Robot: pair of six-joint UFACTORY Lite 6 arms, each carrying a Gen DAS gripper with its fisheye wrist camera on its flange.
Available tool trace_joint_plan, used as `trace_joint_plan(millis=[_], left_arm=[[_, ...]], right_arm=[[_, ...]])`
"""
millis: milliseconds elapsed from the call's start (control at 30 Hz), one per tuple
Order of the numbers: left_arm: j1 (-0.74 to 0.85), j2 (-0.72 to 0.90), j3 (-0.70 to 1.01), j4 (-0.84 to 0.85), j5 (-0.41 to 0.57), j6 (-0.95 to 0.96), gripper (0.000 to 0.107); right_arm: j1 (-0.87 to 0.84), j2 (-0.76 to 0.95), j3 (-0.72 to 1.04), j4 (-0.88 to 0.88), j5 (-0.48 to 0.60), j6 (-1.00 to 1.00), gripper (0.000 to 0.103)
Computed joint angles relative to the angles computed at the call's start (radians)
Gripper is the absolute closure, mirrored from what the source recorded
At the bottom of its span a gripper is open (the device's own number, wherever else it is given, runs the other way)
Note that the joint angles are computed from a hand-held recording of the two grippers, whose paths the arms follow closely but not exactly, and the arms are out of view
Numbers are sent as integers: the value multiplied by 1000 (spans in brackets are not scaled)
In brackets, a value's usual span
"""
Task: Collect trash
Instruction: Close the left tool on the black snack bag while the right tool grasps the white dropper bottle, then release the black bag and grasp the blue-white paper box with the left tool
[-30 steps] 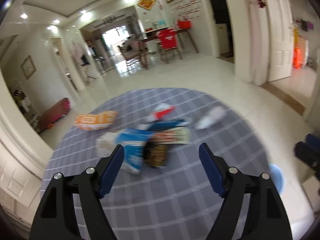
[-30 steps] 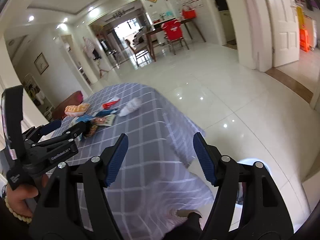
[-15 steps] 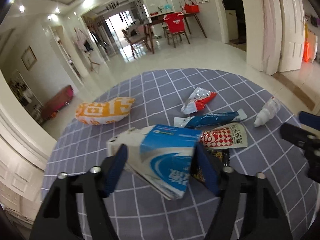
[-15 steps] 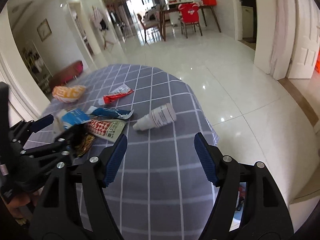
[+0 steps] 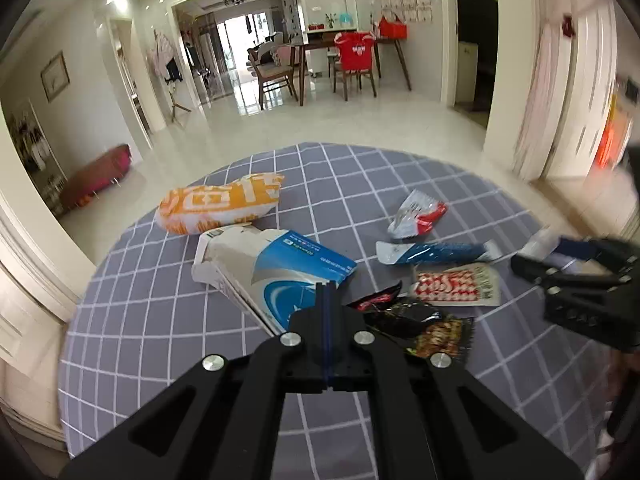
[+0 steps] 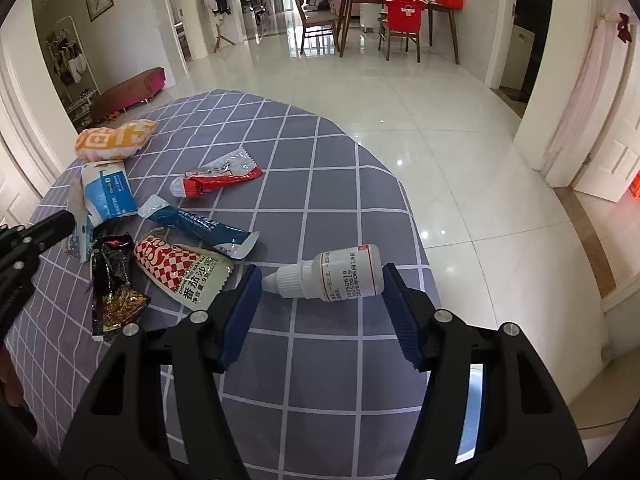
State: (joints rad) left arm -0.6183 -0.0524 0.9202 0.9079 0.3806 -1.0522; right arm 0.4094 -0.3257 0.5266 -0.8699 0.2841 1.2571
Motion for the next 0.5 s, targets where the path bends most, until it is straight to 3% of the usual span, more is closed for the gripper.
trace_joint_plan(millis=[233,333,400,433,467,500], left_arm=[[41,-206,-102,-209,-33,197,107],[26,-240,-127,-123,-2,113,106],[26,-220,-128,-124,5,115,92],[20,-209,-127,-102,10,92,68],[11,-194,-125,-39,23,34,51],[-11,-165,-112,22,52,-19,50]], right_arm=[[68,-220,-99,114,23,-34,43],[138,-289,-105,123,78,-7,43],[192,-311,-102,95,112,42,43],[217,-320,-100,73,130,73,43],[237,-313,-95,50,137,104,43],[256,-299,-83,35,140,126,43]])
